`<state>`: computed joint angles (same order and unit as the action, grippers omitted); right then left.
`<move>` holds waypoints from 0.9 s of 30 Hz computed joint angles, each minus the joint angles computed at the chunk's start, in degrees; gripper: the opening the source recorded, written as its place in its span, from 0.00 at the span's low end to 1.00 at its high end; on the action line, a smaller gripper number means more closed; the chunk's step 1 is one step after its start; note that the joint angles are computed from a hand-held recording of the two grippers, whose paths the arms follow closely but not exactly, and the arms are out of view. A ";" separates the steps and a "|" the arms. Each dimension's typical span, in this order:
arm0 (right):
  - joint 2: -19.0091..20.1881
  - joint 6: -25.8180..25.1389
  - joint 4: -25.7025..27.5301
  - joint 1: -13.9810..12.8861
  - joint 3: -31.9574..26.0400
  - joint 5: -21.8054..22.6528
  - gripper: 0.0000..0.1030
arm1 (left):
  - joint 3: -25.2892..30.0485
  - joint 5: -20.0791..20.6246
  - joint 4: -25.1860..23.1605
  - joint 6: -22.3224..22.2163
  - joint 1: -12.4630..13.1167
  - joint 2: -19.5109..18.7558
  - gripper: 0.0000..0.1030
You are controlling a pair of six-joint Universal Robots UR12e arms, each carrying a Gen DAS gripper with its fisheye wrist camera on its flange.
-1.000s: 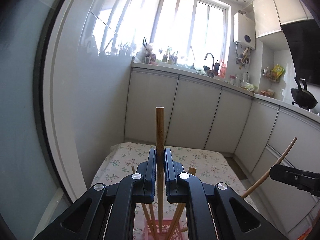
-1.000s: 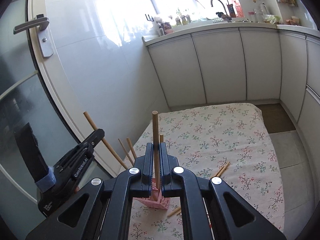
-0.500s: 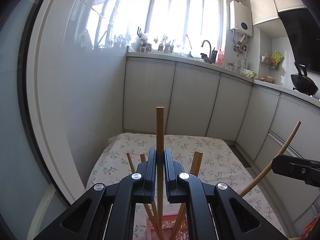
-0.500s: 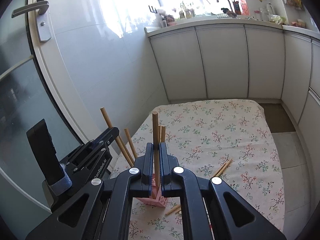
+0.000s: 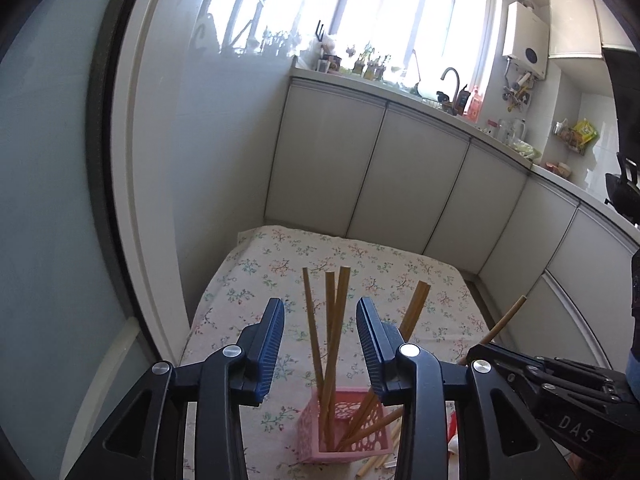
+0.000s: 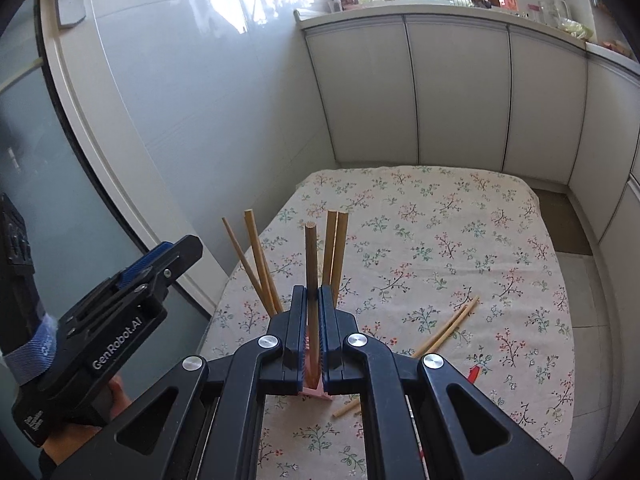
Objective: Organize utensils
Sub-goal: 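Lower both chopsticks into the pink holder and open both tools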
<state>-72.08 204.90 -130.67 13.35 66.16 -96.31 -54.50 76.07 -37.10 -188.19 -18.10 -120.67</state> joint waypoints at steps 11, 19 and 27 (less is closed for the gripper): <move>4.52 -0.16 5.55 -0.03 -5.48 2.24 0.07 | 0.18 0.46 -4.03 -0.03 0.30 0.34 0.49; 3.04 1.50 2.63 -1.31 -3.72 7.37 0.22 | 0.43 1.56 -7.42 1.05 0.20 0.56 0.62; -2.50 1.45 0.61 -2.75 2.92 8.19 0.37 | -0.18 1.15 -9.63 3.64 -0.53 1.56 0.72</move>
